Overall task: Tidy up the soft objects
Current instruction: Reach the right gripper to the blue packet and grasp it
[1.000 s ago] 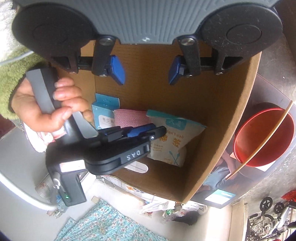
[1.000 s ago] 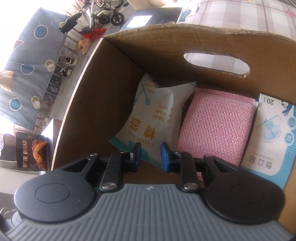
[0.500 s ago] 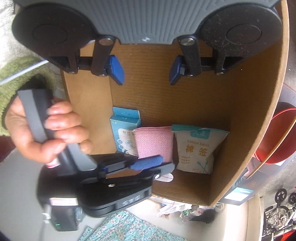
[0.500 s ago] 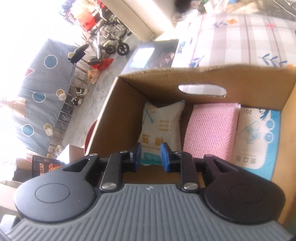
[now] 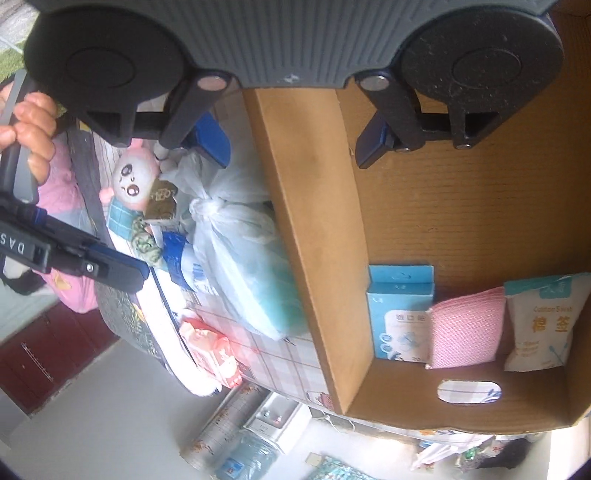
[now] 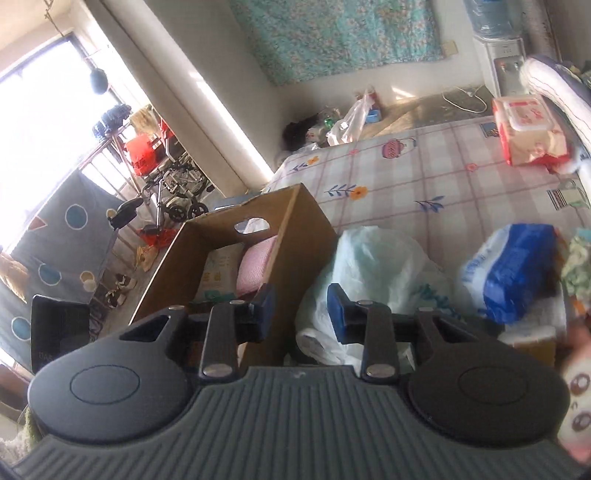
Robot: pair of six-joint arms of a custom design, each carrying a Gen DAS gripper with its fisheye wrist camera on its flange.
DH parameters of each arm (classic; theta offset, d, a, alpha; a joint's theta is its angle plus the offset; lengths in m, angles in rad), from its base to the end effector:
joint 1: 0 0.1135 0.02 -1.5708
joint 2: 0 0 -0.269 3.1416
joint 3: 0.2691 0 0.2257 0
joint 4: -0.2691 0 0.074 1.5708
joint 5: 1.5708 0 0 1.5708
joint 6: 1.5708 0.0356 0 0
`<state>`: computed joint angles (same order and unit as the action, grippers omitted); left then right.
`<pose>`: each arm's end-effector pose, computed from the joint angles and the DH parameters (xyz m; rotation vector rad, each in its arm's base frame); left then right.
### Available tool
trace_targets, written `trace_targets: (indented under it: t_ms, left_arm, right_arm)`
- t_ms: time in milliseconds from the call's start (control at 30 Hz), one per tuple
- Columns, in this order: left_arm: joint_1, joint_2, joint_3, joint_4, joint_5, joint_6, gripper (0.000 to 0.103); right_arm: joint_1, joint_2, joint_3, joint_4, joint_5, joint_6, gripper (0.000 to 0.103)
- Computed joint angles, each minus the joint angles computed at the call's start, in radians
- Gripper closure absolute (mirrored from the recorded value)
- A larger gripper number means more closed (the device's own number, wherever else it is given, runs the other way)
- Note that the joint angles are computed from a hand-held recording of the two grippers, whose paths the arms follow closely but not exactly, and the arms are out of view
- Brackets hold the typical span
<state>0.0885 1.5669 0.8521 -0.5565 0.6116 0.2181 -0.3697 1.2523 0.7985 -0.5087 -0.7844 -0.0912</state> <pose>0.2539 0.0020 0.1866 0.2982 2.6420 -0.7674 0.2089 -0.0540 0.2461 0.0233 2.2998 0.7549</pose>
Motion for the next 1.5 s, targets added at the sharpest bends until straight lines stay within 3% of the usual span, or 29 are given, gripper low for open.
trace_targets:
  t_ms: [167, 367, 567, 767, 900, 1033, 1167, 1333, 1500]
  left_arm:
    - [-0.078, -0.018, -0.053, -0.029, 0.003, 0.011, 0.028]
    - [-0.202, -0.189, -0.184, 0.058, -0.142, -0.083, 0.027]
    - [-0.217, -0.233, -0.213, 0.036, -0.107, -0.083, 0.026]
    - [-0.248, -0.332, -0.271, 0.067, -0.159, -0.142, 0.026]
    - [-0.274, -0.470, -0.268, 0.023, -0.190, -0.149, 0.023]
    - [-0.303, -0.505, -0.182, -0.015, -0.204, -0.143, 0.022]
    - [-0.388, -0.428, -0.067, 0.019, -0.260, -0.132, 0.020]
    - [-0.513, -0.184, 0.123, 0.110, -0.341, -0.091, 0.020]
    - [-0.615, 0.125, 0.362, 0.136, -0.393, -0.061, 0.021]
  right_arm:
    - [-0.339, -0.092, -0.213, -0.135, -0.156, -0.230, 0.071]
    - [-0.617, -0.007, -0.282, -0.330, -0.251, -0.600, 0.070]
    - [-0.762, 0.077, -0.258, -0.482, -0.229, -0.859, 0.069]
    - [-0.936, 0.111, -0.228, -0.591, -0.191, -1.067, 0.069]
    - [-1.018, 0.157, -0.210, -0.620, -0.185, -1.157, 0.068]
    - [-1.006, 0.174, -0.197, -0.560, -0.194, -1.096, 0.067]
    - [-0.906, 0.166, -0.153, -0.512, -0.231, -0.953, 0.066]
    - [-0.652, 0.165, -0.047, -0.280, -0.251, -0.519, 0.062]
    - [-0.446, 0.297, 0.108, -0.058, -0.131, -0.148, 0.061]
